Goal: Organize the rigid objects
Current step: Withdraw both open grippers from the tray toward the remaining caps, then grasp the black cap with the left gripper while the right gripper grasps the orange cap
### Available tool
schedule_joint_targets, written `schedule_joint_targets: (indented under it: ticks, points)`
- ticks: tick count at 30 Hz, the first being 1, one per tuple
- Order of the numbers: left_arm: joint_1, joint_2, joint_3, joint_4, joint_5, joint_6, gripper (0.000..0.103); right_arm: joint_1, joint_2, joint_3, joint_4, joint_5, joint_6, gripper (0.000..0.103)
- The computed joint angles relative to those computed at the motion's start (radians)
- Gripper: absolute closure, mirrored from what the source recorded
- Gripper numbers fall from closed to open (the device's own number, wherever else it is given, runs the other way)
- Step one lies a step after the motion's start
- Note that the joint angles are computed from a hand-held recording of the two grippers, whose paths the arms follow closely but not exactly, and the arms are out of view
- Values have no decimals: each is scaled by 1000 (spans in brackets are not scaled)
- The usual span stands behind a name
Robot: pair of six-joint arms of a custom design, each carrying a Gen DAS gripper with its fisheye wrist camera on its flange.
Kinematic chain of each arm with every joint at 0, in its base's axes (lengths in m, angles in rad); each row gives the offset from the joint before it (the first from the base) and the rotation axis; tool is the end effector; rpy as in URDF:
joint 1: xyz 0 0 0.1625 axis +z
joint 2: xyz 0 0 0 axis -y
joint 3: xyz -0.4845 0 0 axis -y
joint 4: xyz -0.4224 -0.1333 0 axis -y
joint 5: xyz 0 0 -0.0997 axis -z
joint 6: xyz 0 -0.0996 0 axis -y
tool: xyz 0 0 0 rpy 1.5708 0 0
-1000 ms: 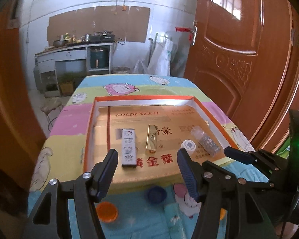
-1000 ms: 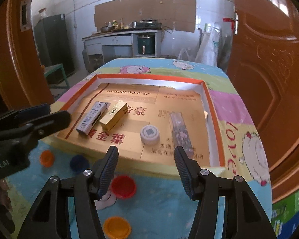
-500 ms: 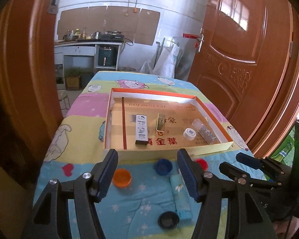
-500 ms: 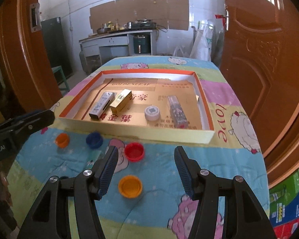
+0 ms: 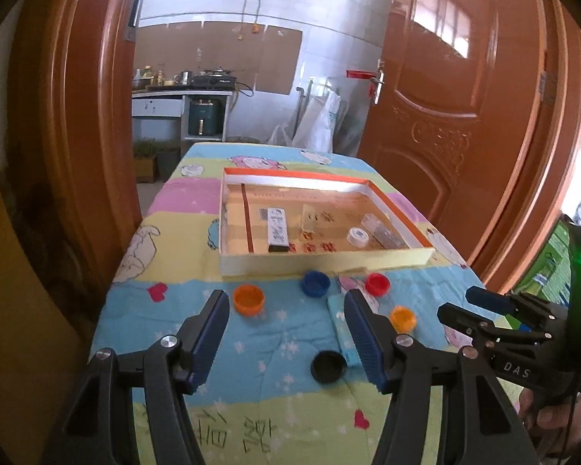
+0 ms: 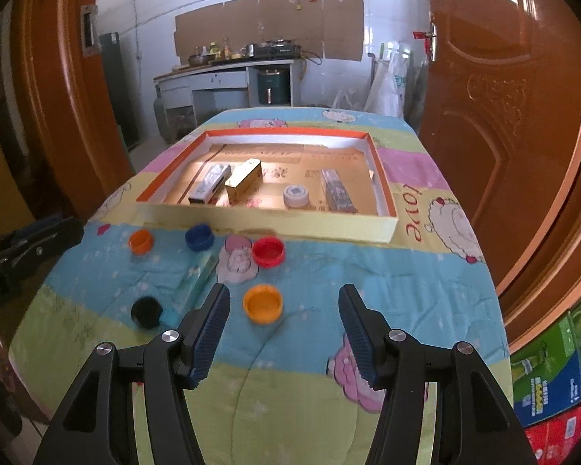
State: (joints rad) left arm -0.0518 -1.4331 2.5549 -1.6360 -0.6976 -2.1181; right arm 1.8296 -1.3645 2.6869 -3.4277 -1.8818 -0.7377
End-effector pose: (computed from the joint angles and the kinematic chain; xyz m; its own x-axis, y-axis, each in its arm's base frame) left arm -0.2537 -0.1968 0.1436 -0.7835 -0.2941 -0.5474 0.3418 0.5316 -0.7750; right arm 0.1857 -0.2996 0.1965 -0.5625 -0.6283 0.5375 -0.8088 0.5531 -0.1999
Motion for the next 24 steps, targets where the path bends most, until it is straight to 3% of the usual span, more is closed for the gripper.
schedule_joint_targets:
  ticks: [9,18,24]
  points:
    - [-37,82,23,-94,-58,11,41,-32,-29,46,-9,3,-5,43]
    - [26,140,72,-386,-79,228,41,-44,-20,54,1,7,-2,43]
    - [55,154,79,-415,-97,254,41,-49,-6,49,9,5,10,43]
